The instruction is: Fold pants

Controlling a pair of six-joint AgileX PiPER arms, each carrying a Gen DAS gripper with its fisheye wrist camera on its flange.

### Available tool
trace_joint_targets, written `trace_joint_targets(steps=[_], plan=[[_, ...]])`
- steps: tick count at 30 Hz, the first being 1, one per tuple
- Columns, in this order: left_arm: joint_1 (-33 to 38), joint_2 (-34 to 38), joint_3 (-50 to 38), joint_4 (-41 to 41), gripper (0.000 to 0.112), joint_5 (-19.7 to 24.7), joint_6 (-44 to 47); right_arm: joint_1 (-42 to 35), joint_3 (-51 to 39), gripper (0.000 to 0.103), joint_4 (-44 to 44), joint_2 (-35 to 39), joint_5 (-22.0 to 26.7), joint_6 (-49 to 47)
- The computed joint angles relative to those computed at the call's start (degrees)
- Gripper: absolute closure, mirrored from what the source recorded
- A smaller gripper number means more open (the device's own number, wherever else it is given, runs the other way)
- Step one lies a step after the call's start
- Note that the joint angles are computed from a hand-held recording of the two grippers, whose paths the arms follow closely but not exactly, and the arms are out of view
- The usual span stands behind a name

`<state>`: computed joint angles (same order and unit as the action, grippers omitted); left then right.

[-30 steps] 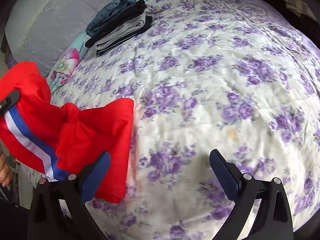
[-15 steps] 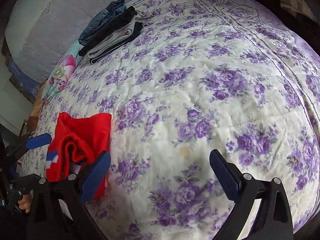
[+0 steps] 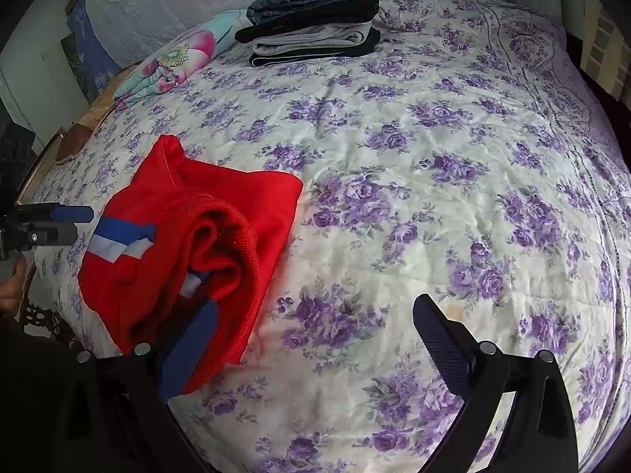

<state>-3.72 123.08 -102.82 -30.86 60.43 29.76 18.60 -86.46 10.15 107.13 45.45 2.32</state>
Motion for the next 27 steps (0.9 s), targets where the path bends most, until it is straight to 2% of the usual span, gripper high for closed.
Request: trace_joint_targets(steps=[3,5,7,10,11,13,15,16,18,23,26,27], plan=[[-1.87,3.84,-3.94,1.89,0.021,3.99,1.33,1.12,-5.62,0.004,0.31,4.75,1.59,-0.48],[-3.59,4.38,-2.94,5.32,0.020,2.03,0.97,1.95,-10.20,0.004,-1.43,8.98,2.81,0.54],[-4.30,4.76,-2.37,6.72,0.020,1.44,0.60,1.51,-13.02,0.004,1.02,10.88,4.18,-0.95],[-3.63,4.33,-1.99,4.92,0.020,1.40,1.51,2.74,-10.67,0.004,-3.14,8.59,0.37,-1.07],[-3.24,3.93,-1.36,3.86,0.020,1.09,1.83,2.77,-9.07,0.004,-3.66,7.57,-2.42,-1.58],[-2.77,3.18,-0.47,2.18,0.020,0.24,2.48,1.33,-7.86,0.011,0.87,6.65,-6.69,-3.72],[-3.11,1.93,0.68,1.38,0.020,-0.95,4.03,-0.27,-8.08,0.011,3.77,6.39,-10.19,-3.67],[-3.71,1.75,0.75,1.87,0.020,-1.07,4.27,-0.85,-9.00,0.011,3.67,6.89,-10.14,-3.35],[-5.24,2.30,-0.08,4.93,0.020,-0.75,2.70,-3.55,-11.90,0.011,10.35,9.18,-4.83,-9.00],[-4.60,1.87,1.25,3.81,0.020,-1.28,2.36,-11.35,-8.58,0.012,38.99,6.28,9.24,-22.79],[-4.30,1.85,1.56,3.39,0.019,-1.10,2.27,-11.38,-9.75,0.017,44.25,7.33,15.95,-24.26],[-4.34,1.59,1.93,3.55,0.019,-1.11,2.58,-10.58,-10.95,0.023,44.57,8.39,17.39,-23.92]])
